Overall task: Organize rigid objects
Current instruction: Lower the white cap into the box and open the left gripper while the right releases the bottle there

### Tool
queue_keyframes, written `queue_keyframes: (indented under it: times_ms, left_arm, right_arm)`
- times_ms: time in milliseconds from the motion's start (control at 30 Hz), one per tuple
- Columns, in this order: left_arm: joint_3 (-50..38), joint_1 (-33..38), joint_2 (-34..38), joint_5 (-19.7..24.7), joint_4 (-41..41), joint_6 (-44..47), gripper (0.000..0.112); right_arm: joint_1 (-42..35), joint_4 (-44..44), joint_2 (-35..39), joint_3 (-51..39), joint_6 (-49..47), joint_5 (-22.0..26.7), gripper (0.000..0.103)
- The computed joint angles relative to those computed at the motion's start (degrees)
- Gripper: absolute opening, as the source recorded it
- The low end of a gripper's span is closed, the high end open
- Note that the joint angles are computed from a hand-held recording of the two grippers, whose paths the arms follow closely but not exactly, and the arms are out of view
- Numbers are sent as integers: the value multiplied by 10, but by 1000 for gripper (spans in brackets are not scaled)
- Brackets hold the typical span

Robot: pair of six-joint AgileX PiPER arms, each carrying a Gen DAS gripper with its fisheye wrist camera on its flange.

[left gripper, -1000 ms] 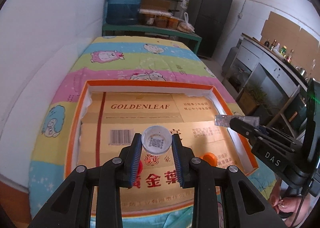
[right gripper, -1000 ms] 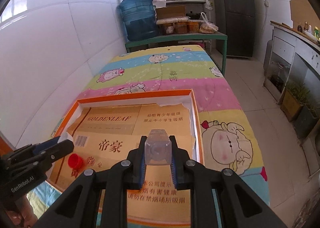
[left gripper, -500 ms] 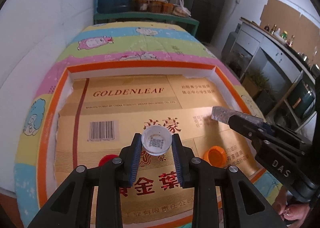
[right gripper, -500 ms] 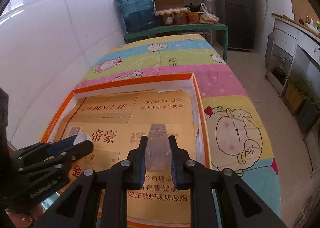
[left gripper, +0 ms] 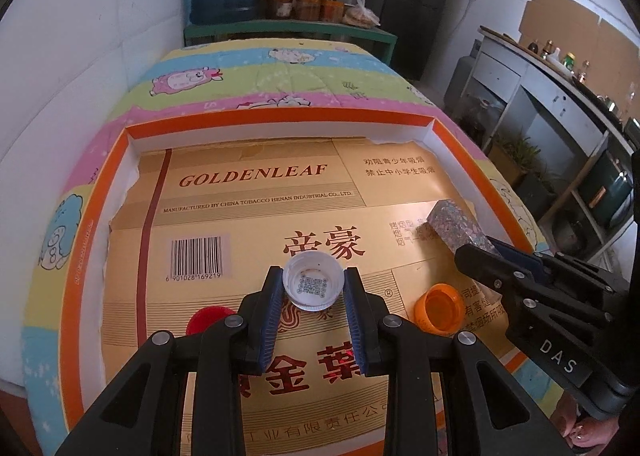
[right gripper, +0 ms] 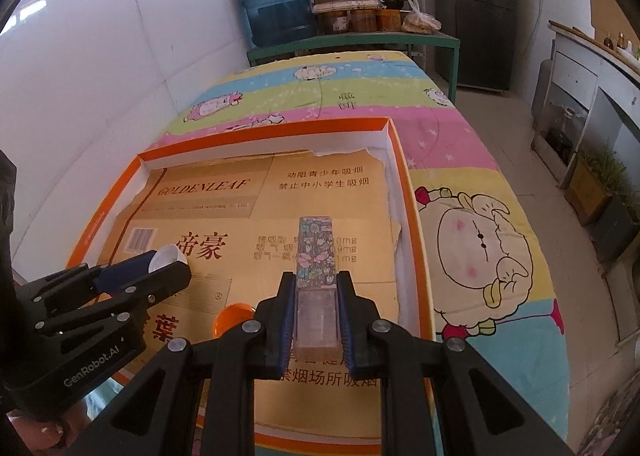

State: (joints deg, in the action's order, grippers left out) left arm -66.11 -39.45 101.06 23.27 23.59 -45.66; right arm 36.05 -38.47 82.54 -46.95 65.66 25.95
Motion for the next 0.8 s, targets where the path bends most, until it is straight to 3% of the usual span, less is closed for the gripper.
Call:
queue_keyframes:
  times_ms: [400,633,800]
  left_arm:
    - [11,-1,-14,-1,6,-13,41]
    - [22,-24,-41,20,107,-110,41]
    - [39,-36,-73,29,131,-136,41]
  right_arm:
    - [18,-36,-2,-4,31,20,21]
    - [27,-43,-23,1,46,34,21]
    - [37,-43,-42,10,58,47,21]
